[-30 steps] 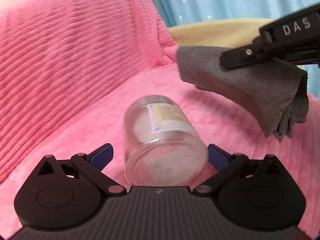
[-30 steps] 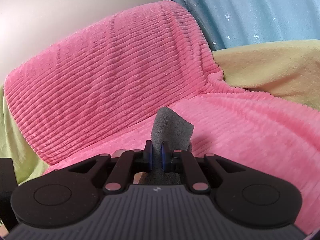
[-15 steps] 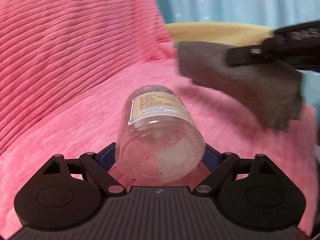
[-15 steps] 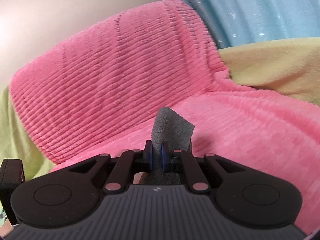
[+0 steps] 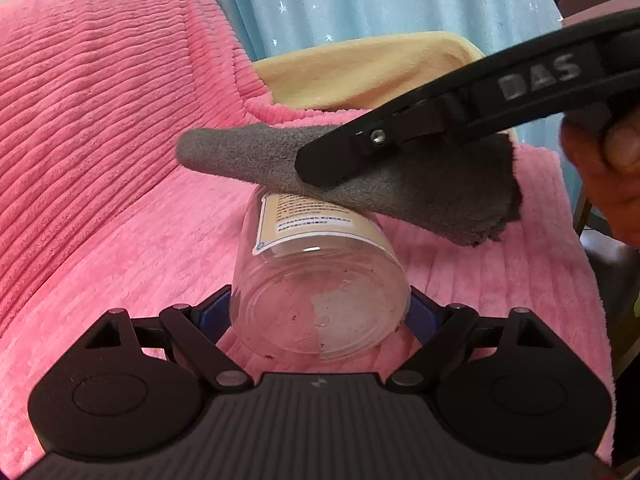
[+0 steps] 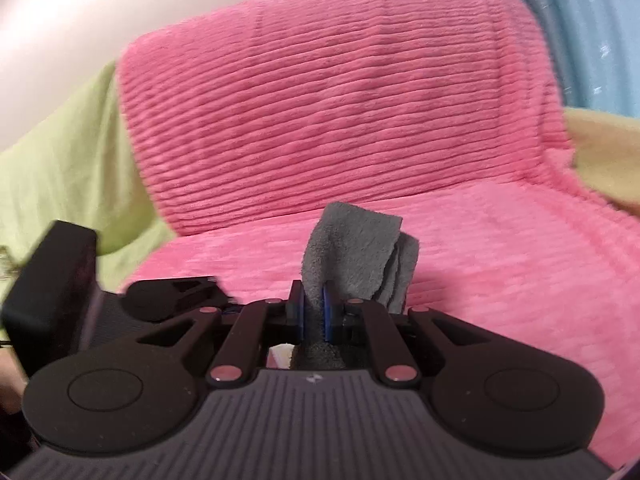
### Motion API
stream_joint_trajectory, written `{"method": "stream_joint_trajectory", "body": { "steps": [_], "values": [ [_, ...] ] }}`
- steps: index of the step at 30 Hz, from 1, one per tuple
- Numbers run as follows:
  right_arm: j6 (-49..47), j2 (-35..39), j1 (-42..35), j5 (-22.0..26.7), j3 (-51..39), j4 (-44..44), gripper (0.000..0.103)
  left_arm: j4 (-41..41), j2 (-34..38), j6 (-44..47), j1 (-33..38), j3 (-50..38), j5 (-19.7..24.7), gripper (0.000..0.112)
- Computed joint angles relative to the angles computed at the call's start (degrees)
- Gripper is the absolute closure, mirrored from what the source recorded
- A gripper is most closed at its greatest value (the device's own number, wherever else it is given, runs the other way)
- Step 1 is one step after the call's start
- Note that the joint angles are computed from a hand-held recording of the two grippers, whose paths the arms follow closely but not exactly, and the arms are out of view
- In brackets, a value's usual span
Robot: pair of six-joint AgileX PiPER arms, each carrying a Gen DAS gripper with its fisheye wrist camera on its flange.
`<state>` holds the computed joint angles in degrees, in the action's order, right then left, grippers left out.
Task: Clean container
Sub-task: 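Wipe the jar base with the cloth in the right gripper while the left gripper holds the jar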
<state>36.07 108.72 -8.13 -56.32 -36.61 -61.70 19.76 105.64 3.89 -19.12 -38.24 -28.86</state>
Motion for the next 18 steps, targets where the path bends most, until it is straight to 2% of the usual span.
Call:
{"method": "stream_joint_trajectory", "body": {
  "steps": [2, 5, 7, 10, 12, 14, 16, 18],
  "values": [
    [4.29, 0.35, -0.84, -2.03, -1.23, -6.77, 0.096, 1.87, 0.19, -1.81, 0.61, -0.14, -0.34, 0.025],
    [5.86, 0.12, -0.14, -2.31, -2.08, -10.14, 0.096, 0.4, 0.37, 0.32, 0.56, 0.48, -1.22, 0.025],
    [5.31, 0.23, 0.2, -1.69, -2.53, -8.48, 0.097, -2.07, 0.65, 3.59, -0.2, 0.69, -1.74, 0.025],
    [-0.78, -0.7, 2.53, 2.47, -1.15, 4.5, 0.097, -9.05, 0.96, 12.44, -2.59, 1.51, -3.11, 0.025],
    [-0.58, -0.54, 2.49, 2.72, -0.96, 7.17, 0.096, -11.82, 1.16, 15.53, -3.66, 1.74, -3.81, 0.025],
    [2.77, -0.35, 1.38, 1.36, -1.27, 3.31, 0.096, -13.42, 1.32, 17.32, -4.25, 1.98, -4.32, 0.025],
    [6.31, 0.19, 0.22, -1.13, -2.41, -4.49, 0.096, -14.01, 1.26, 17.89, -4.5, 2.35, -4.64, 0.025],
    [8.2, 0.44, 0.39, -1.65, -3.81, -9.75, 0.096, -15.39, 1.48, 19.7, -4.97, 2.19, -4.61, 0.025]
  ]
}}
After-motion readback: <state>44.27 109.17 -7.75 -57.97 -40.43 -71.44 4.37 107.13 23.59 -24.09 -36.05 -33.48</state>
